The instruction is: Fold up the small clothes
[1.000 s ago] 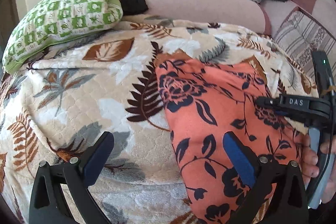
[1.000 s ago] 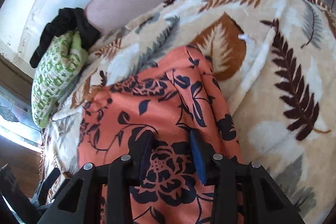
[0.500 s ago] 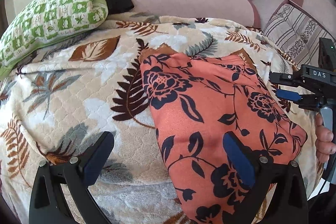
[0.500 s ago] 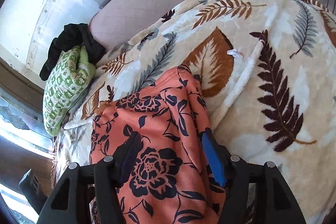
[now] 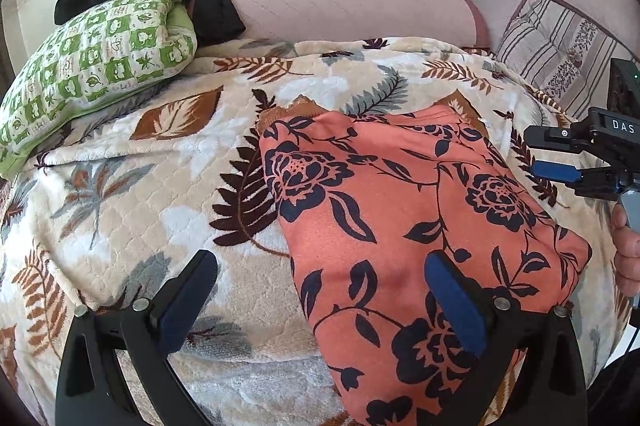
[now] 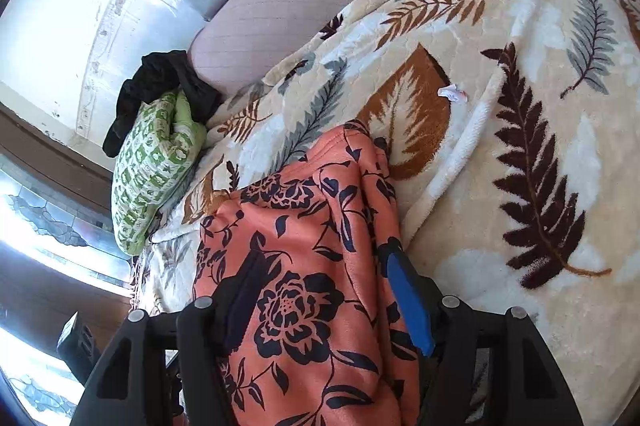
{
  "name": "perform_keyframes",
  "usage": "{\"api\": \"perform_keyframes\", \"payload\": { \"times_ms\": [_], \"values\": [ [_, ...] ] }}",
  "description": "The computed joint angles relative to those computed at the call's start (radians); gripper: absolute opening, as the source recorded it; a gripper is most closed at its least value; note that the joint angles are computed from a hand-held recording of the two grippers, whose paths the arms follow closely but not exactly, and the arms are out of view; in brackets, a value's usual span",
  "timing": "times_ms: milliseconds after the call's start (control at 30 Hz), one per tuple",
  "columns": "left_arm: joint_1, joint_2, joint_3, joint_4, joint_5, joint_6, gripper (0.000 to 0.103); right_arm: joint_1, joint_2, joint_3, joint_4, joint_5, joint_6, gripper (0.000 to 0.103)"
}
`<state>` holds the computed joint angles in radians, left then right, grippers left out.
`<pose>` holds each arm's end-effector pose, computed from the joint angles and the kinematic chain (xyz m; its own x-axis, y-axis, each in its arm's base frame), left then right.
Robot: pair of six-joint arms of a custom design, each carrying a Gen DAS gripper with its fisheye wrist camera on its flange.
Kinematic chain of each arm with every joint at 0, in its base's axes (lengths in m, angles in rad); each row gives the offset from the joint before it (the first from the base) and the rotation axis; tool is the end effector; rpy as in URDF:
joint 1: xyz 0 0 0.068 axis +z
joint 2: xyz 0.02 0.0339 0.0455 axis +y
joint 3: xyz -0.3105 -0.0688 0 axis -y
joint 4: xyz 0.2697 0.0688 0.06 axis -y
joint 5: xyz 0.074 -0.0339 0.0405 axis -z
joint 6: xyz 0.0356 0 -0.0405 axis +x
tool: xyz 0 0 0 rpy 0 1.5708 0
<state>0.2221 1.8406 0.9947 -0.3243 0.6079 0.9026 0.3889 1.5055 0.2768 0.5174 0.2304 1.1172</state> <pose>0.3622 0.0610 0.1556 -0.5279 0.5413 -0.6544 0.7276 0.6857 -0.0197 0.2150 0.0793 0.1185 -0.4526 0.7603 -0.4659 0.4514 0.6460 0.6156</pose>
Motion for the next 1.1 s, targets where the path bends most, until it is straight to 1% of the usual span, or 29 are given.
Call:
{"api": "perform_keyframes", "payload": {
  "times_ms": [67, 200, 733, 1100],
  "values": [
    [0.001, 0.003, 0.006, -0.007, 0.001, -0.011, 0.103, 0.011, -0.009, 0.005, -0.013, 0.023, -0.007, 0.071],
    [0.003, 0.003, 0.013, -0.021, 0.004, -0.014, 0.103, 0.010, -0.002, 0.007, -0.009, 0.025, -0.004, 0.073],
    [-0.011, 0.011, 0.014, -0.021, -0.015, -0.015, 0.103, -0.010, 0.012, 0.000, -0.017, -0.005, -0.027, 0.073],
    [-0.036, 0.012, -0.008, -0.014, -0.026, -0.002, 0.103, -0.001, 0.058, -0.053, 0.116, -0.033, -0.099, 0.073]
  ]
}}
